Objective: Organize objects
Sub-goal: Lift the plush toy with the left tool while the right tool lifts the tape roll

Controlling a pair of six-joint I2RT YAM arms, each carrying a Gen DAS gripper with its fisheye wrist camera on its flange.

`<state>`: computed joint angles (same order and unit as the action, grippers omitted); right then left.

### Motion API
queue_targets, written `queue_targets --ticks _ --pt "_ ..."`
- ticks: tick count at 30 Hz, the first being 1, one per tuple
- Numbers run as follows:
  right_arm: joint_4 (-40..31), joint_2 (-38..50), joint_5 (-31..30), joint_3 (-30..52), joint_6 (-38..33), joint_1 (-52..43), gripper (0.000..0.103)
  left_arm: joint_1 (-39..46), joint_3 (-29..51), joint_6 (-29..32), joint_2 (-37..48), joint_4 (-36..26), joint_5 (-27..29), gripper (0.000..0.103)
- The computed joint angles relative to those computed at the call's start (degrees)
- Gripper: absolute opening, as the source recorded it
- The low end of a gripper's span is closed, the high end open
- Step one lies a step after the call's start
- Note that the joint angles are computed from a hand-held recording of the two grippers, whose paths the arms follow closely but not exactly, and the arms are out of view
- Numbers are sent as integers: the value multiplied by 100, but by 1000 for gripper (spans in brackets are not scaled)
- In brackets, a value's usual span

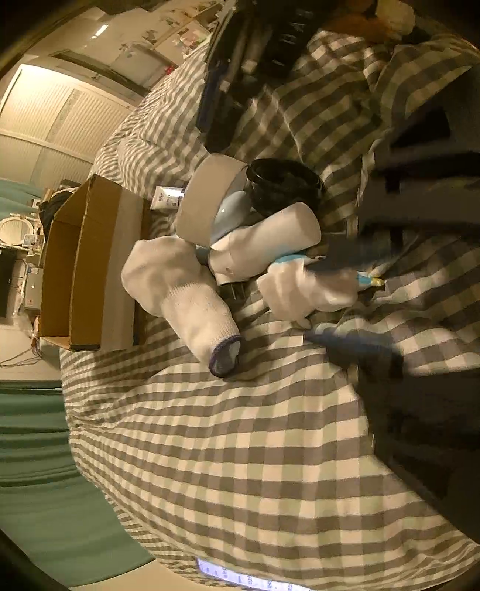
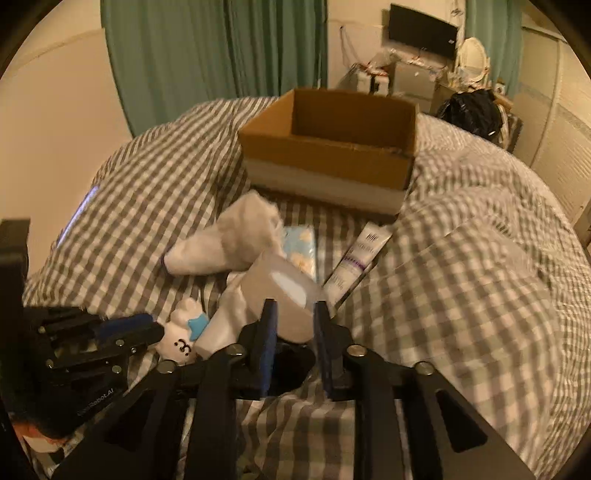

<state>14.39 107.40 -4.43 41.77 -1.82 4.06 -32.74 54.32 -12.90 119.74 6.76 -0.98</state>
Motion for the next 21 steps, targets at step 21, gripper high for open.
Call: queue_targets --ticks 21 --pt "34 768 22 588 -350 7 29 -30 243 209 234 -89 111 39"
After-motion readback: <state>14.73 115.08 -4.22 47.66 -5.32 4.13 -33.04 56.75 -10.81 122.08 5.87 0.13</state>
